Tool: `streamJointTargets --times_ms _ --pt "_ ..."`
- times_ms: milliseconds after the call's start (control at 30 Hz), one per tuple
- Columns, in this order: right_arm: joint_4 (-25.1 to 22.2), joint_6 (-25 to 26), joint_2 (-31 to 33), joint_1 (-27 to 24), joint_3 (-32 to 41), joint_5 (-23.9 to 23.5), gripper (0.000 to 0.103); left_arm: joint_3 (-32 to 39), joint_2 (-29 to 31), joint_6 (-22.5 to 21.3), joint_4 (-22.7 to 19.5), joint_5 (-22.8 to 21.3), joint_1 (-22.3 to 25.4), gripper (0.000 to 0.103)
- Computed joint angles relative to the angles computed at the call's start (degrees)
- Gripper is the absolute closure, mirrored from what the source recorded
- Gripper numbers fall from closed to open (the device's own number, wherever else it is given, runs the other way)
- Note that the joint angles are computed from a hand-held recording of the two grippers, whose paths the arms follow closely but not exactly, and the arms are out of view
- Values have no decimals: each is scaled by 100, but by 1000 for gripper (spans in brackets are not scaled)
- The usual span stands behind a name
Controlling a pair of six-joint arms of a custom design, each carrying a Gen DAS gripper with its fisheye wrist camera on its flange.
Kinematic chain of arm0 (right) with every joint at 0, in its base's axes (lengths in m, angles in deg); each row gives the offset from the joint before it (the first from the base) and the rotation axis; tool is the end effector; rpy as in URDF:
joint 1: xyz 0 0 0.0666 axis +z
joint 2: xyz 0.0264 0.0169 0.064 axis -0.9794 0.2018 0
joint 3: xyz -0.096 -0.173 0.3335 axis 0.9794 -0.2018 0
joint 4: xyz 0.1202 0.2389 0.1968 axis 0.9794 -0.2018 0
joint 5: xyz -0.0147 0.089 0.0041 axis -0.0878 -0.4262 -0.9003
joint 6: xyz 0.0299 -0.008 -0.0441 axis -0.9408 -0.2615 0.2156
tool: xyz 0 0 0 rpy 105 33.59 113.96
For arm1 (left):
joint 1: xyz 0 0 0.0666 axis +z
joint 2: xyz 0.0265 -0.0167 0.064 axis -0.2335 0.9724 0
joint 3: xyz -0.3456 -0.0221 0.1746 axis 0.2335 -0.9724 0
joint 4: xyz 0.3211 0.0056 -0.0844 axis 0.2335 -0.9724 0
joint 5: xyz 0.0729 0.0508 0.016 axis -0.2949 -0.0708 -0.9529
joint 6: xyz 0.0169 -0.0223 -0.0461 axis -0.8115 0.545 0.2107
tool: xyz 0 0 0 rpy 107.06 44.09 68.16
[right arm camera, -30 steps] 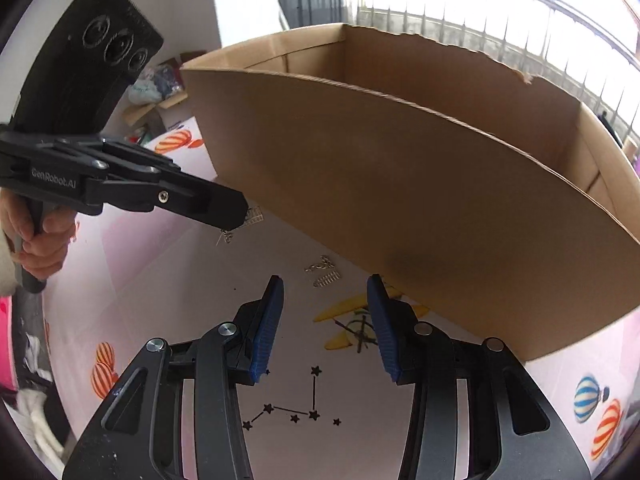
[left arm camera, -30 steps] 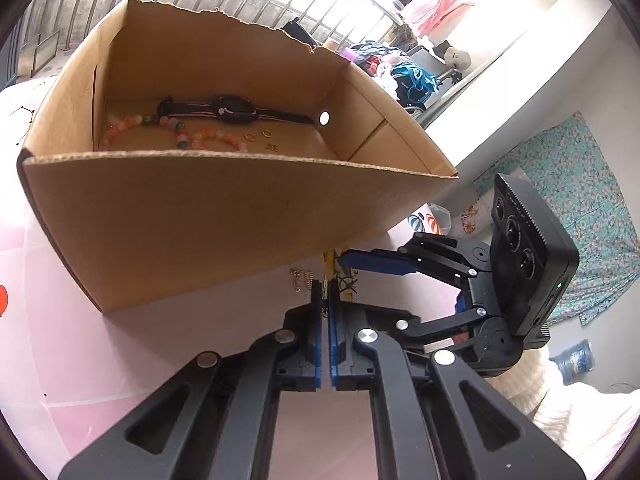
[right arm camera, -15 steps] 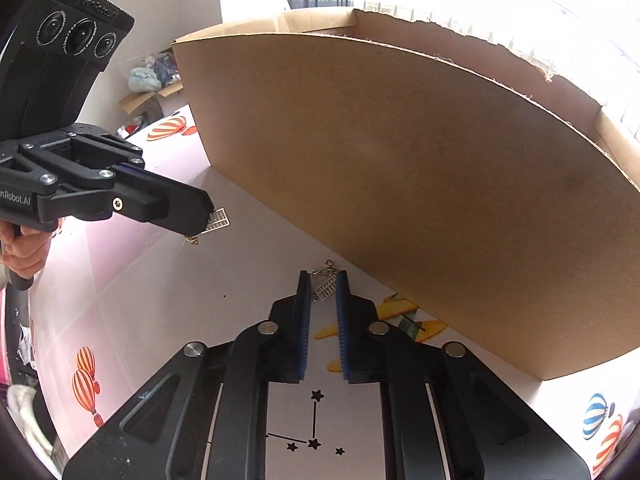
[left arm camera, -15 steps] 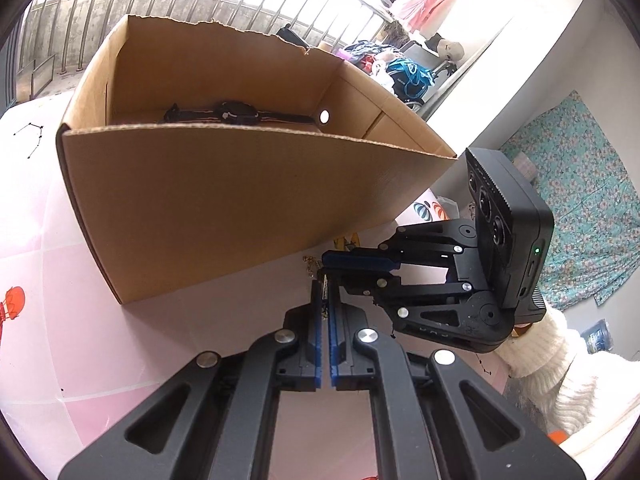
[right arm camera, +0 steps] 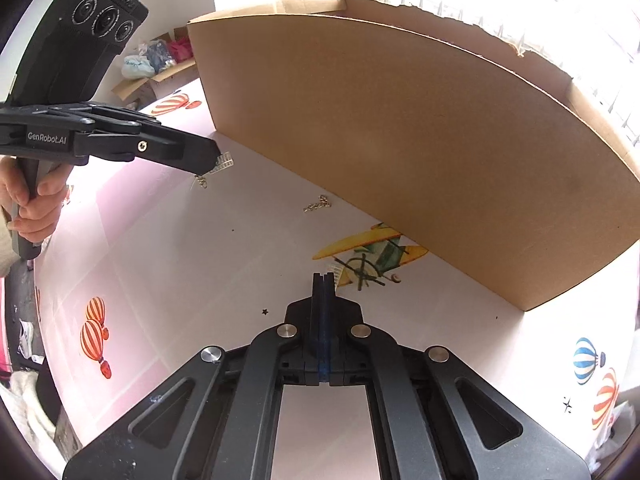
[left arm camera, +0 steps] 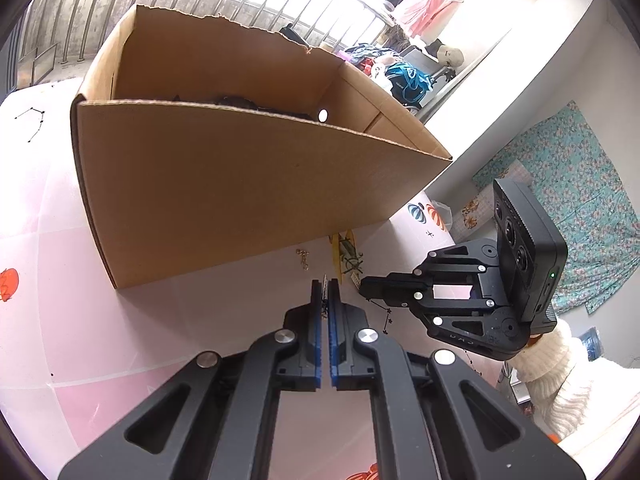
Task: Organize jewelry
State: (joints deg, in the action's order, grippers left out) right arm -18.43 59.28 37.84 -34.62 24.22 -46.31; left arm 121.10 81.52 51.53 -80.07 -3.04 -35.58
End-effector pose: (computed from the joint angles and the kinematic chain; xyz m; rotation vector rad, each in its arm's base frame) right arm 0.3187 0.2923 0.5483 -0.4561 2.4974 0.1145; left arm 0.4469 -0.2079 0.5435 0.8774 2.3539 -1.0727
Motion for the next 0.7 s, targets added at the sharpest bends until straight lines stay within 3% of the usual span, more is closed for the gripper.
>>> streamJointTargets --times_ms 167,300,333,467,533,700 --pt "-14 -34 41 76 32 -7 103 34 -28 -114 -38 27 16 101" --pt "96 -168 -95 115 -75 281 103 22 -73 -166 2 -19 -8 101" --pt "79 -157 -139 95 -88 118 103 40 -66 -179 -28 3 -13 101" --pt "35 -151 -177 159 -31 313 103 7 -78 -106 16 -1 -37 101" --pt "55 -158 -246 73 -73 122 103 15 -75 -88 9 43 -41 101" --pt "28 -165 -541 -13 -138 195 103 139 -65 -52 -31 84 -57 101"
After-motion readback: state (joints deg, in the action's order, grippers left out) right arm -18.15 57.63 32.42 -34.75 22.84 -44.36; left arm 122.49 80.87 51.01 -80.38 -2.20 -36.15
